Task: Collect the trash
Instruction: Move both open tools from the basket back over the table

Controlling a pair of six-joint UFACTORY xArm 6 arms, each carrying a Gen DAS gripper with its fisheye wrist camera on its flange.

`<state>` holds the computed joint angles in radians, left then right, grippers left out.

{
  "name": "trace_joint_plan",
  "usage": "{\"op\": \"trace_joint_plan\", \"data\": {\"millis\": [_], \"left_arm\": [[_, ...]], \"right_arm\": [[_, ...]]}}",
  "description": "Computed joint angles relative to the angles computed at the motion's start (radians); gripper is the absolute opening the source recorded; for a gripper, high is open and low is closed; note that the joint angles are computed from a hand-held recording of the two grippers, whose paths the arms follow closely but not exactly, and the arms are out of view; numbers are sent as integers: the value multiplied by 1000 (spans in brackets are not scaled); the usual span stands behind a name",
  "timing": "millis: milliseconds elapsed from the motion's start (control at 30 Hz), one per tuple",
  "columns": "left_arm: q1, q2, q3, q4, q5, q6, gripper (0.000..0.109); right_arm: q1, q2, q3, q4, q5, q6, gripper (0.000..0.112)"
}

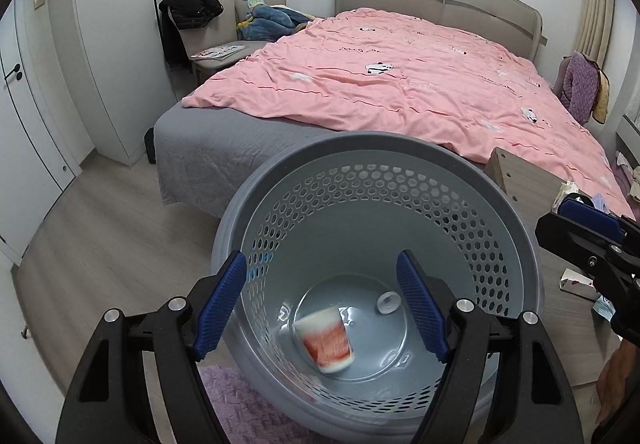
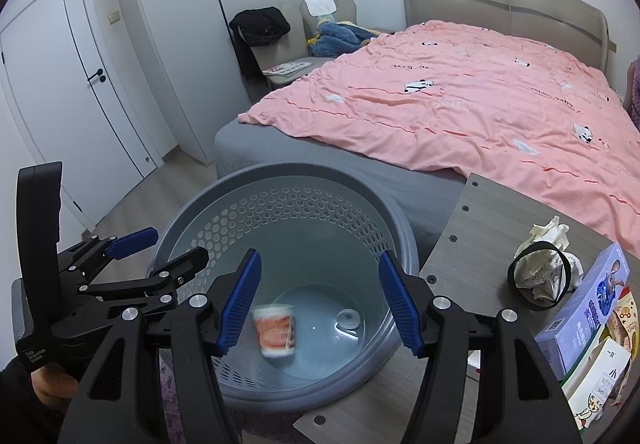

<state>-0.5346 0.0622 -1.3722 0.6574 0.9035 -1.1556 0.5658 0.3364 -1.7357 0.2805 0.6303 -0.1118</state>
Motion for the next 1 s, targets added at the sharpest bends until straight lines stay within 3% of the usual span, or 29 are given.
{"op": "trace_joint_plan", "data": {"millis": [500, 733, 1000], "left_arm": [[-12, 13, -20, -8, 27, -4, 75], [-15, 10, -22, -5, -10, -4, 75], [-30, 16, -54, 0, -4, 22, 75]], "right_arm": [[-17, -39, 59, 27, -10, -1, 64], [-39, -63, 75, -25, -13, 49, 66], [-69, -175, 207, -60, -76, 125, 66]]}}
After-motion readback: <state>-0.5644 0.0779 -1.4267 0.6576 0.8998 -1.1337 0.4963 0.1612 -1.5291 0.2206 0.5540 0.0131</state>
